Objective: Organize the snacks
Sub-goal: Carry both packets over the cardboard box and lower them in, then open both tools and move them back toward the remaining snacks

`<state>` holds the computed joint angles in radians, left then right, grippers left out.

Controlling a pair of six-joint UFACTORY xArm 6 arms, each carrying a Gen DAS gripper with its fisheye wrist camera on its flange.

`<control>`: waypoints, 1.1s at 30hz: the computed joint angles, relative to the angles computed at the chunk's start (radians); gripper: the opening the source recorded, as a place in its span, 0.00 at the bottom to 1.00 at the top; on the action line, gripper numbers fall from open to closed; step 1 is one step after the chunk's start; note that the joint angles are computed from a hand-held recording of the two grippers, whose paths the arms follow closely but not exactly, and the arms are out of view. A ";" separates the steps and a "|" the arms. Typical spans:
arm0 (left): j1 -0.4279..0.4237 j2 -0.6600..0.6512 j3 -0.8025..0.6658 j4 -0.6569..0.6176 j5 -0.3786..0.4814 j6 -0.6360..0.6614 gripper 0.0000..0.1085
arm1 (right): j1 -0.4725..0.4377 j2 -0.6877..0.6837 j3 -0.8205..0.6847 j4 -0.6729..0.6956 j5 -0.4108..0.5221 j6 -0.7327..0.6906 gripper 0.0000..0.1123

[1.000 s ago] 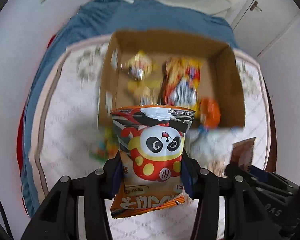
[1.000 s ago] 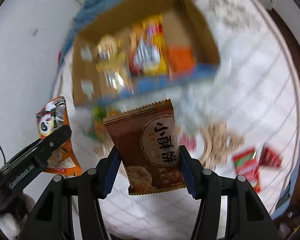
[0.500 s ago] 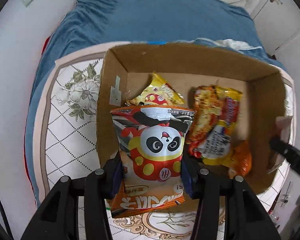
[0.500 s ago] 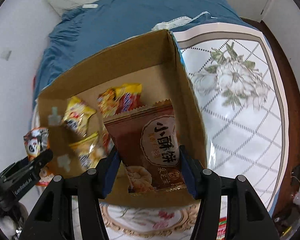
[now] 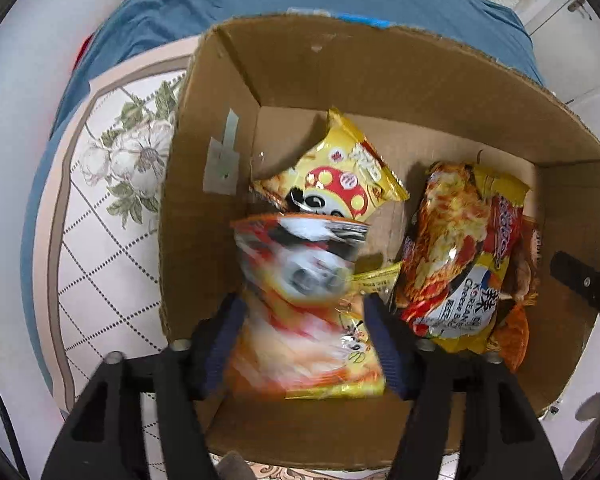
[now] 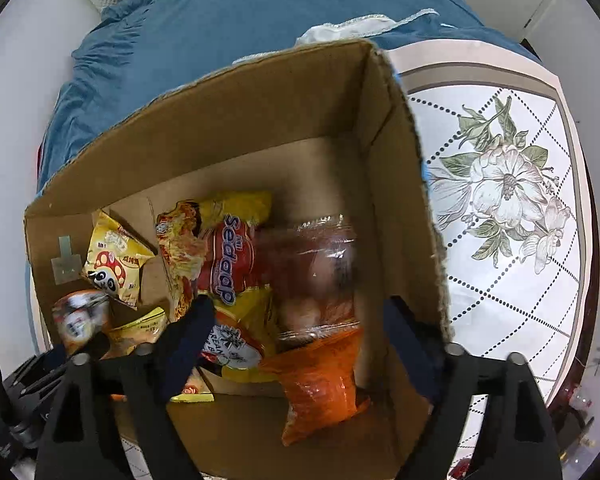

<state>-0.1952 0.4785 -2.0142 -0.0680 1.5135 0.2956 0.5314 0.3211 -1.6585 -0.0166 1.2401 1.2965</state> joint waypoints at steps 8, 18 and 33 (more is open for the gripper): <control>-0.002 -0.039 0.015 0.004 -0.043 -0.008 0.80 | 0.025 0.022 -0.059 -0.034 0.048 -0.007 0.85; 0.024 -0.259 0.232 -0.047 -0.200 0.020 0.80 | 0.128 0.004 -0.122 -0.121 0.134 0.017 0.85; 0.104 -0.612 0.532 -0.100 -0.249 0.102 0.80 | 0.344 0.002 -0.277 -0.267 0.292 0.189 0.85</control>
